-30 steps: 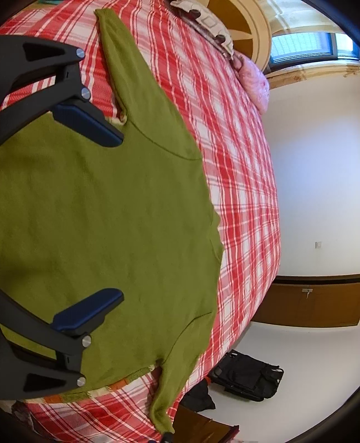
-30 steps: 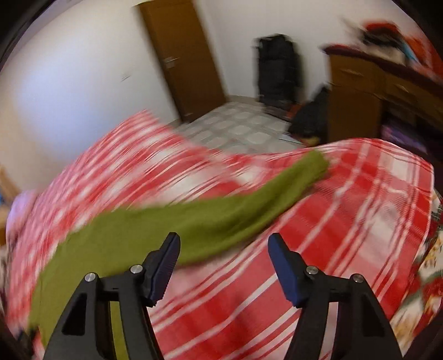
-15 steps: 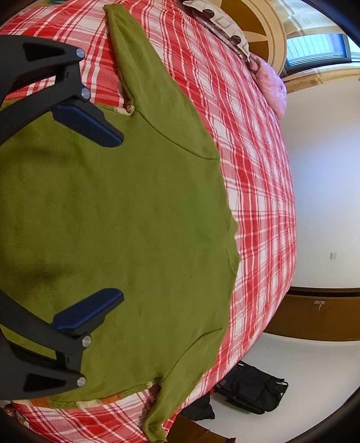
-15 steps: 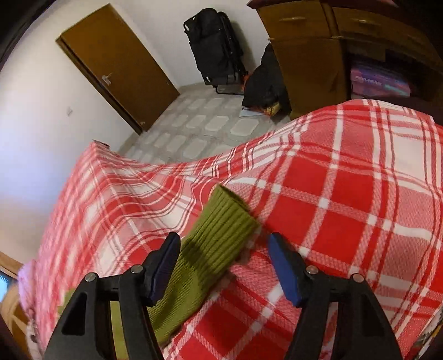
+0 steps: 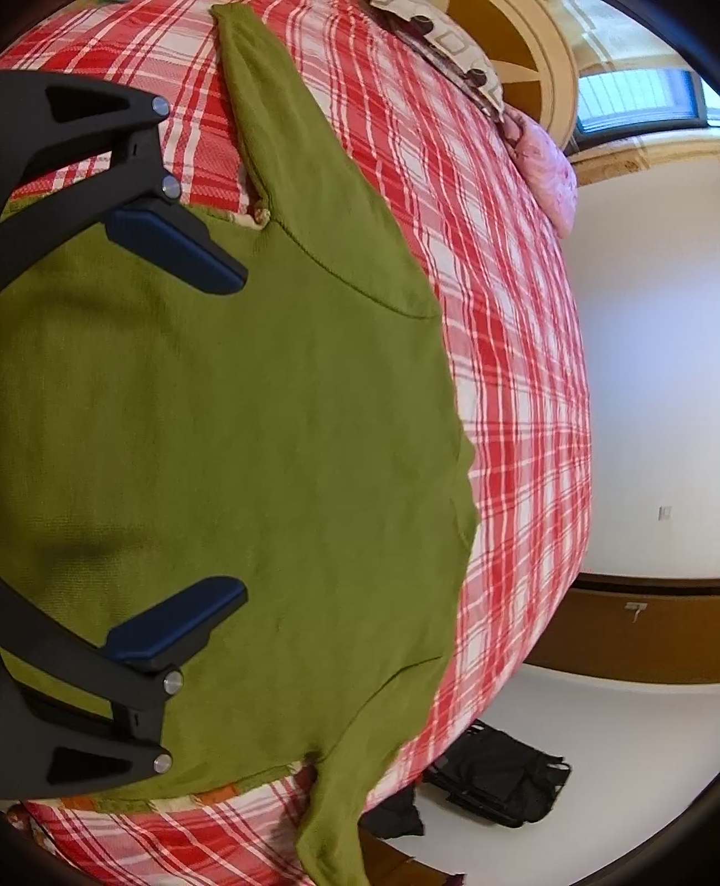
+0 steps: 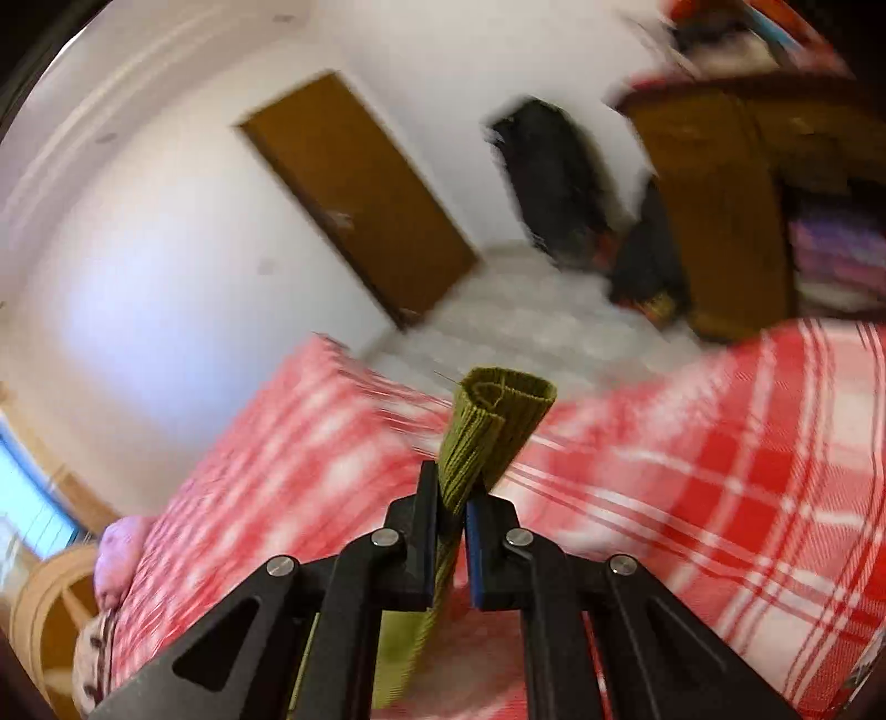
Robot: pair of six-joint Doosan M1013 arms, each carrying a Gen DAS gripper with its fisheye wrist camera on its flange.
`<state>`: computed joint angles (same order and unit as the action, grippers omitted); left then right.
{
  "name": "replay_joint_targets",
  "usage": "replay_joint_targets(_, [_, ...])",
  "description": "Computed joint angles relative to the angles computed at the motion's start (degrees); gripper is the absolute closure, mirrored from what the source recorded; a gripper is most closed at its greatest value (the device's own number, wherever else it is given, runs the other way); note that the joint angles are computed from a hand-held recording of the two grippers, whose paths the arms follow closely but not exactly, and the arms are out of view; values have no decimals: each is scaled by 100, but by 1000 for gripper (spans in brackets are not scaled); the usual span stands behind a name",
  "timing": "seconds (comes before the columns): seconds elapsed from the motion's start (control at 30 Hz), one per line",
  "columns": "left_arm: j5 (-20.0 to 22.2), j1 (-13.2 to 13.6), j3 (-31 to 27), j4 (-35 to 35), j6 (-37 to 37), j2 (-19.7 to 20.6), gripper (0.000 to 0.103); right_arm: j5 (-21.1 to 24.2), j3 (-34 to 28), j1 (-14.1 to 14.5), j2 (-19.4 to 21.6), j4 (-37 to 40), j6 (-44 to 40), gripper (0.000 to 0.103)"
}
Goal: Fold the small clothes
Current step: 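Carry the sleeve cuff across the sweater back and release it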
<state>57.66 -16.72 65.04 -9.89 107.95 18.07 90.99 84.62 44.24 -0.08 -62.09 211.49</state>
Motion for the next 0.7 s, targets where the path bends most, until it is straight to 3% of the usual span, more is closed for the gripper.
replay_joint_targets(0.23, [-61, 119, 35, -222, 19, -41, 0, -1168, -1095, -222, 706, 256, -1376, 95])
replay_joint_targets(0.43, [-270, 287, 30, -217, -65, -51, 0, -2213, -2340, -387, 1709, 937, -2780, 95])
replay_joint_targets(0.6, [-411, 451, 4, -138, -200, -13, 0, -2646, -3505, -512, 2683, 1699, -3909, 95])
replay_joint_targets(0.7, [-507, 548, 2, -41, -273, 12, 0, -2523, -4202, -533, 3233, 1973, -4483, 96])
